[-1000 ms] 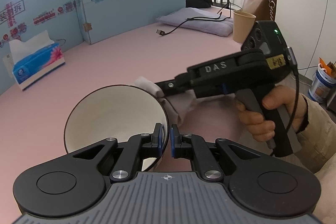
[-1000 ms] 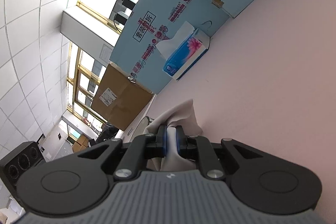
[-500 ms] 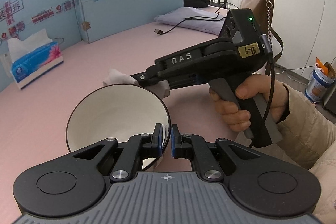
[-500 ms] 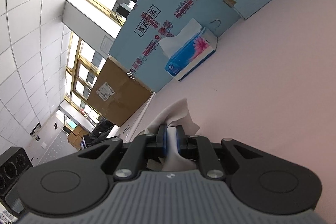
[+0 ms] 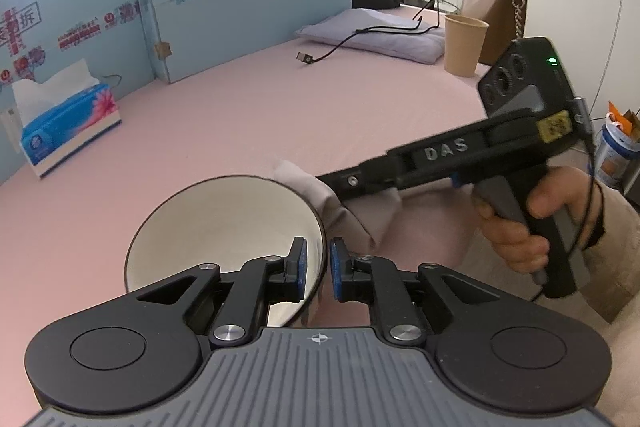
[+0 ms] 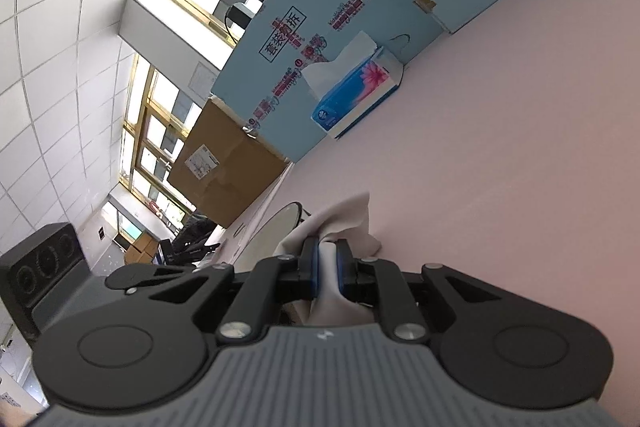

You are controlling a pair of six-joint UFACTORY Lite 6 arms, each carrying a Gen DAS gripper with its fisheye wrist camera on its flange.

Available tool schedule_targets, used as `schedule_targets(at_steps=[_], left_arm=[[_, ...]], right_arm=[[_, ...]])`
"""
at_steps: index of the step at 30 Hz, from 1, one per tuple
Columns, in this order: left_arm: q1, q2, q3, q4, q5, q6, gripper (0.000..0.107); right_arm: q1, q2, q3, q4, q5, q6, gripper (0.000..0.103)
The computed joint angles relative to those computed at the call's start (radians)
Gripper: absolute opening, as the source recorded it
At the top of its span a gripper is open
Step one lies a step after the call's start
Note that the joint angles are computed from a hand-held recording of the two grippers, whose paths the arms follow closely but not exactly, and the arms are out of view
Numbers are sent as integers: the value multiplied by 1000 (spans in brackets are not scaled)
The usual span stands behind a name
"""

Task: Clean bowl
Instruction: 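Wipe the bowl's outer wall with the cloth in the right gripper while the left holds the rim, then rub the cloth along the bowl's outer rim with the right gripper while the left holds it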

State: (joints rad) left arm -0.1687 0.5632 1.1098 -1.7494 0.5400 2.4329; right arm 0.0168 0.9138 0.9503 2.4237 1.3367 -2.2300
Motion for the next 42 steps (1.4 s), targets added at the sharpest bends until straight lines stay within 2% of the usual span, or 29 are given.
schedule_targets(at_steps=[5, 10, 15, 27, 42], left_arm=[[-23, 36, 44, -19, -17, 0, 19], [12, 17, 26, 92, 21, -57, 13], [24, -10, -6, 124, 13, -69, 11], [50, -10, -13, 138, 47, -54, 11], [74, 8, 6, 190, 88, -73, 13]], right_arm=[[13, -5, -23, 39, 20, -2, 13], [22, 13, -9, 59, 22, 20, 13], [30, 28, 23, 65, 14, 38, 13], [40, 32, 88, 54, -47, 51, 13], [53, 103, 291, -31, -157, 174, 13]])
